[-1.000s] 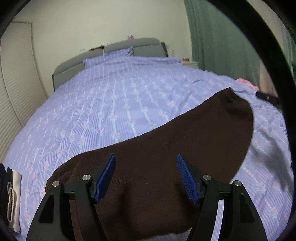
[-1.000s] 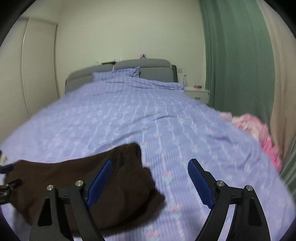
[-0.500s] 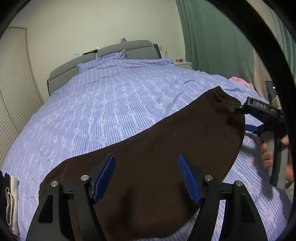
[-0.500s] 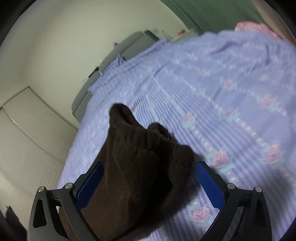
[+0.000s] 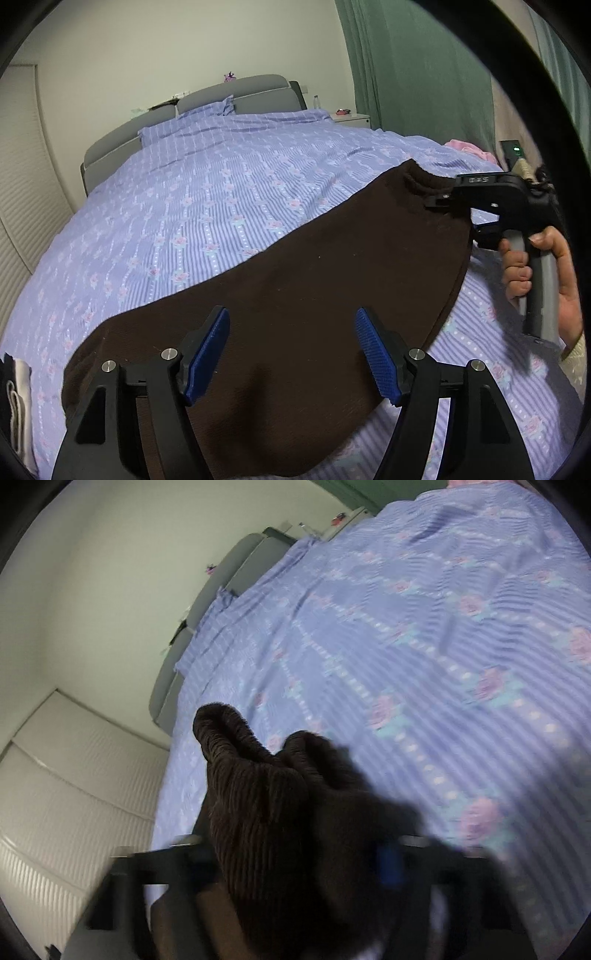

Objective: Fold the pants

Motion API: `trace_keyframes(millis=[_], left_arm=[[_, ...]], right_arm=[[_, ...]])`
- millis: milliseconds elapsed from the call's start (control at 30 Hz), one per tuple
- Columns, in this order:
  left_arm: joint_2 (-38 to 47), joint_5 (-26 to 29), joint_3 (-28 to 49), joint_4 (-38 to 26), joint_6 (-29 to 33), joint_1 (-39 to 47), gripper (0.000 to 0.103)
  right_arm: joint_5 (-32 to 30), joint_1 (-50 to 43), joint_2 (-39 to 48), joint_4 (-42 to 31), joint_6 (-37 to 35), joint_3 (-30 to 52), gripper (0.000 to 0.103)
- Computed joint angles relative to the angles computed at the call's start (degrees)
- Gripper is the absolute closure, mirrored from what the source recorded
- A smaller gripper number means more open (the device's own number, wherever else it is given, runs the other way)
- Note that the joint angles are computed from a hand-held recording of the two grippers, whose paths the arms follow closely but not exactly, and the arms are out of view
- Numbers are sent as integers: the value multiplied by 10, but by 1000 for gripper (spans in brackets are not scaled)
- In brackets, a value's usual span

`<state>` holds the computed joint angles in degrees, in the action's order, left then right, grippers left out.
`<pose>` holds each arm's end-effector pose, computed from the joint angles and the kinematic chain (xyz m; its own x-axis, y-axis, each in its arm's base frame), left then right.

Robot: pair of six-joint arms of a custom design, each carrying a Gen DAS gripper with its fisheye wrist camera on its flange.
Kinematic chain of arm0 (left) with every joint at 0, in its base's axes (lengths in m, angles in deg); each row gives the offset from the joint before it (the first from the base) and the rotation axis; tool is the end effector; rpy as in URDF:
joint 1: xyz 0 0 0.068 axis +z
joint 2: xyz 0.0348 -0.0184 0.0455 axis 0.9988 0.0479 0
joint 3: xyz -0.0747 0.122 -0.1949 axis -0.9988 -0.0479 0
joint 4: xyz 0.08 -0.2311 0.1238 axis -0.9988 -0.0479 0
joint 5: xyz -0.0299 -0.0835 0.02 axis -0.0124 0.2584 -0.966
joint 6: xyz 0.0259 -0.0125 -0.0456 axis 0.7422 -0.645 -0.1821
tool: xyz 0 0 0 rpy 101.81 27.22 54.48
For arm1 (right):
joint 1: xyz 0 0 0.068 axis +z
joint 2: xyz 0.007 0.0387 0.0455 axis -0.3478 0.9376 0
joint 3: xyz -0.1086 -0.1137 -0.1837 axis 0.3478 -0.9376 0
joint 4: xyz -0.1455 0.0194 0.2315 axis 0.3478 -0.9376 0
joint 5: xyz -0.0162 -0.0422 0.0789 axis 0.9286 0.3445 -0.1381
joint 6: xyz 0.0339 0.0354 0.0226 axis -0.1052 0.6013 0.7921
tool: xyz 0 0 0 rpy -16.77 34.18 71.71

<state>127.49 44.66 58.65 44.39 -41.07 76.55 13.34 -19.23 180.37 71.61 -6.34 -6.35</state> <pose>0.2227 -0.0416 0.0879 -0.5818 0.2943 -0.7582 0.2877 0.9464 0.1466 0.3533 0.0211 -0.0070 -0.6284 0.6643 -0.4048 0.1643 0.6220 0.7656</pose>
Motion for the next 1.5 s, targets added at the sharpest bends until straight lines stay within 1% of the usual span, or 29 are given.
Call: trace_keyframes(millis=[33, 67, 167, 200, 233, 267, 300, 367, 400, 467, 533, 600, 667, 733, 767, 800, 833, 867, 900, 967, 1000, 1067, 1133, 1167, 1200, 1233, 1300, 1433, 1500], left_arm=[[-1, 9, 0, -1, -1, 3, 33], [-2, 23, 0, -5, -1, 9, 33], [9, 50, 4, -10, -6, 36, 33], [24, 54, 12, -10, -12, 43, 33], [41, 66, 22, -16, -21, 63, 33], [54, 79, 31, -22, -29, 77, 33], [75, 100, 44, -28, -41, 101, 33], [121, 124, 69, -35, -59, 132, 33], [150, 132, 85, -38, -61, 143, 33], [208, 129, 117, -47, -49, 146, 33], [240, 101, 133, -47, -33, 131, 33], [241, 73, 139, -53, -16, 114, 33], [211, 64, 133, -66, -16, 112, 33], [121, 81, 98, -91, -26, 122, 33], [64, 101, 78, -107, -28, 139, 33], [-4, 117, 60, -139, -27, 159, 33], [-66, 121, 48, -178, -25, 177, 33], [-137, 119, 41, -233, -20, 203, 33], [-193, 134, 38, -280, -9, 235, 32], [-270, 175, 42, -354, 25, 306, 26], [-288, 182, 48, -379, 38, 333, 25], [-300, 201, 71, -424, 74, 404, 25], [-291, 250, 84, -442, 116, 480, 25], [-268, 284, 95, -446, 143, 526, 25], [-236, 330, 110, -460, 186, 588, 25], [-217, 353, 118, -471, 214, 624, 25], [-146, 394, 143, -479, 292, 715, 25], [-48, 439, 156, -460, 415, 832, 25], [9, 431, 167, -436, 468, 865, 25]], right_arm=[[-4, -3, -12, 24, 5, -22, 64], [12, 0, -45, 30, -11, -54, 65], [100, 26, -156, 7, -74, -138, 65], [144, 39, -197, -10, -88, -167, 65], [170, 45, -216, -25, -94, -178, 65], [213, 57, -230, -55, -109, -180, 66], [243, 64, -226, -81, -122, -169, 66], [270, 76, -209, -128, -140, -143, 66], [276, 78, -214, -136, -146, -145, 66], [307, 96, -239, -144, -160, -158, 66], [322, 112, -292, -163, -167, -175, 66], [336, 125, -336, -185, -177, -184, 65], [365, 151, -388, -223, -191, -187, 65], [410, 190, -443, -261, -208, -193, 65], [435, 213, -466, -282, -217, -189, 65], [452, 229, -478, -291, -222, -190, 65], [483, 260, -496, -312, -234, -181, 65], [511, 285, -504, -328, -243, -171, 65], [532, 305, -505, -337, -248, -163, 65], [587, 356, -493, -364, -263, -125, 65], [608, 378, -482, -378, -266, -104, 65], [644, 421, -445, -418, -260, -47, 65], [671, 463, -396, -452, -252, 17, 65], [685, 485, -365, -472, -248, 56, 65], [694, 498, -345, -483, -246, 80, 65], [710, 522, -303, -504, -245, 129, 65], [732, 549, -244, -546, -239, 205, 65], [770, 598, -83, -648, -218, 407, 65], [778, 614, -17, -699, -203, 496, 65]])
